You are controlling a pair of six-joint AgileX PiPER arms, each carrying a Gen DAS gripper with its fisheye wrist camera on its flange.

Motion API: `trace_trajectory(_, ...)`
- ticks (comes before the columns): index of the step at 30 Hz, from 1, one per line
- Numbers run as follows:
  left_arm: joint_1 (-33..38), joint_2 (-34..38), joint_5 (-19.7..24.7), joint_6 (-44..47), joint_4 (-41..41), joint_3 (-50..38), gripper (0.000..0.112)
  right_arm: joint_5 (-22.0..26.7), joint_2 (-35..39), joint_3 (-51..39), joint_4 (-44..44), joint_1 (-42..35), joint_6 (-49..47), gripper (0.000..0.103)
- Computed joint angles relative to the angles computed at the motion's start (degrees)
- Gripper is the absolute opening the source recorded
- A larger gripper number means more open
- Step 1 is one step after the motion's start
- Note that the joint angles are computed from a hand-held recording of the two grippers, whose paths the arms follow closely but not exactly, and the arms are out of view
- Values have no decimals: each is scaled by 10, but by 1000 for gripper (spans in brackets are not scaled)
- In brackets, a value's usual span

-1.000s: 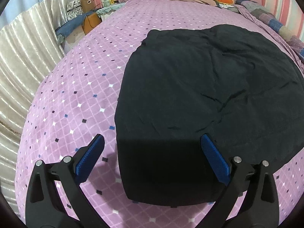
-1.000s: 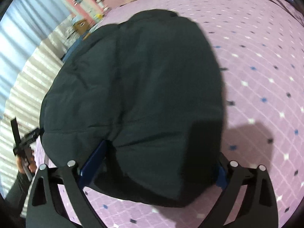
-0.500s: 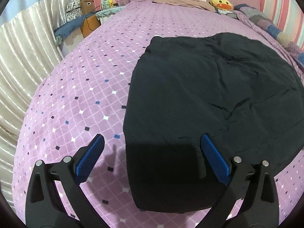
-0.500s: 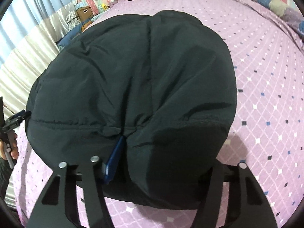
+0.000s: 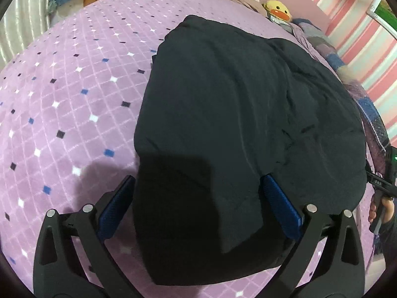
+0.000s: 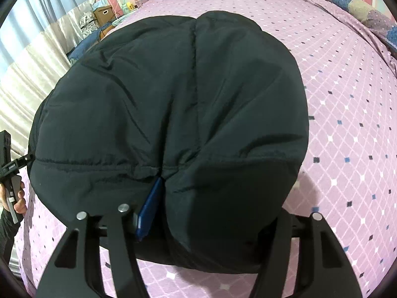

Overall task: Fold large clothes
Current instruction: 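Grasp the folded black jacket edge with the right tool while the left tool grasps it too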

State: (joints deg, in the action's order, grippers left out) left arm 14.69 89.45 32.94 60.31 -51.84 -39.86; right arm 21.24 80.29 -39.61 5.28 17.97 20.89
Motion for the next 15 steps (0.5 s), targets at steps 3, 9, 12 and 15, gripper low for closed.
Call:
trace_trajectory(3, -6, 4, 4, 0, -15, 5, 100, -6, 0, 6, 20, -11, -28, 63)
trace_trajectory(9, -41, 14, -11, -47, 15, -15, 100, -11, 1, 11, 49, -21, -62, 64)
trace_trajectory(12, -43, 16, -17, -45, 32, -19, 100, -12, 1, 11, 47, -20, -59, 65)
trace_trajectory(15, -40, 11, -22, -50, 47, -12, 100, -15, 1, 14, 66, -26, -80, 65)
